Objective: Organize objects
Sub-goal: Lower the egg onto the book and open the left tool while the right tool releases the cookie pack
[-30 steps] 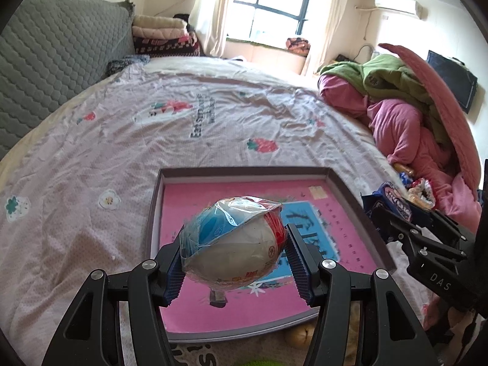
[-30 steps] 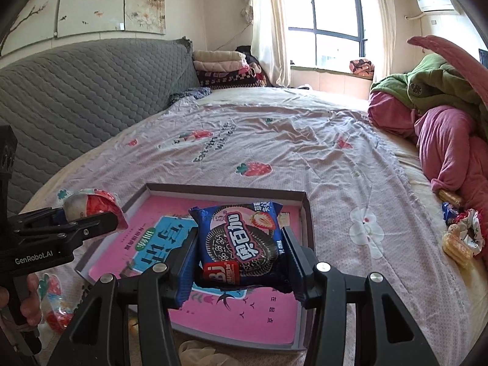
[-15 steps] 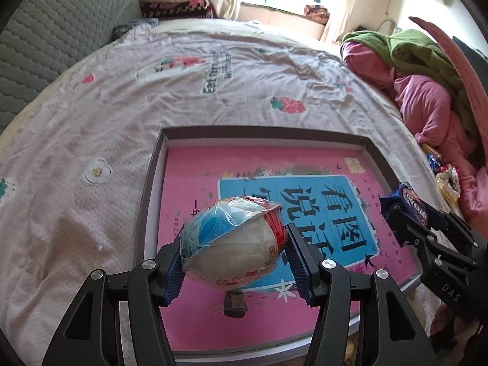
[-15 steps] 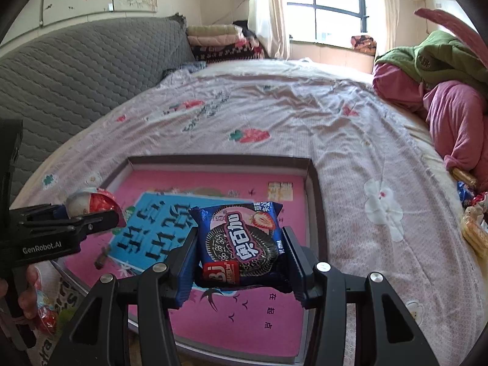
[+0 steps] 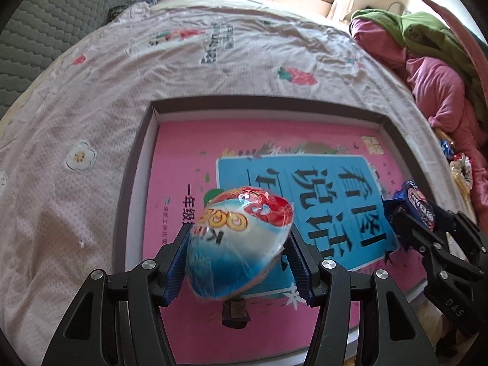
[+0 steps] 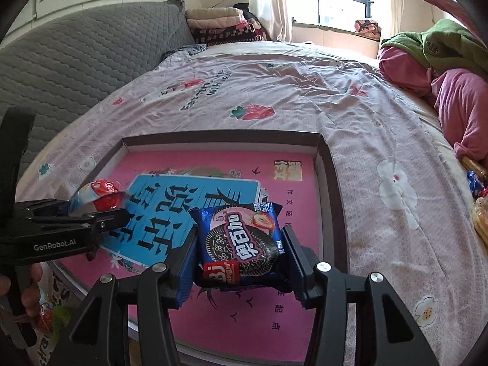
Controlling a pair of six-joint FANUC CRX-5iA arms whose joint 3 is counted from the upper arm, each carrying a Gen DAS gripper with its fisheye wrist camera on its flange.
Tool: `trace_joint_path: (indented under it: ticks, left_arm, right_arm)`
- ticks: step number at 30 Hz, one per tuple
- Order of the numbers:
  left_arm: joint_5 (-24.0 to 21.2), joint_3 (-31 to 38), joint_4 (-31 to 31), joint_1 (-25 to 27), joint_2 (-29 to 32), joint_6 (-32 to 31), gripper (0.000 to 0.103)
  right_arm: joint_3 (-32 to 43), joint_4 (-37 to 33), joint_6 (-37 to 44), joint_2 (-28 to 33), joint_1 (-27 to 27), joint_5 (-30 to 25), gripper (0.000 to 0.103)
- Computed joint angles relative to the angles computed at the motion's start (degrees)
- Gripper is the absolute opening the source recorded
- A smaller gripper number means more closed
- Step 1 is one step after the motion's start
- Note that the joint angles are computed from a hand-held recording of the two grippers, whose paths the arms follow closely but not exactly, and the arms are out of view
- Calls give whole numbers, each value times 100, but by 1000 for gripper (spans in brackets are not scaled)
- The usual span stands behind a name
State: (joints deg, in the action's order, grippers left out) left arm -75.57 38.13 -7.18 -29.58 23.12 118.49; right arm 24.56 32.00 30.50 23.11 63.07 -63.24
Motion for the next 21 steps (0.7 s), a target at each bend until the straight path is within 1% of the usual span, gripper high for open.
trace_joint_path:
  ticks: [6,12,16,19,21]
  left_arm:
    - [-32,60,-17,8,52,-10,60]
    - [-27,36,22,17,37,-18,61]
    - [38,-46,219,74,-21,-56,67]
    - [91,-81,183,53,-79,-52,68]
    - [106,-100,207,57,-102,-52,68]
  right_arm:
    - [299,-264,224,176,-26,-268,53]
    - [454,-343,373,253,-18,-414,55]
    - [538,-299,486,308,11,-491,55]
    - [588,-255,475,332,21,-527,55]
    - [606,-228,468,329,39,-549,57]
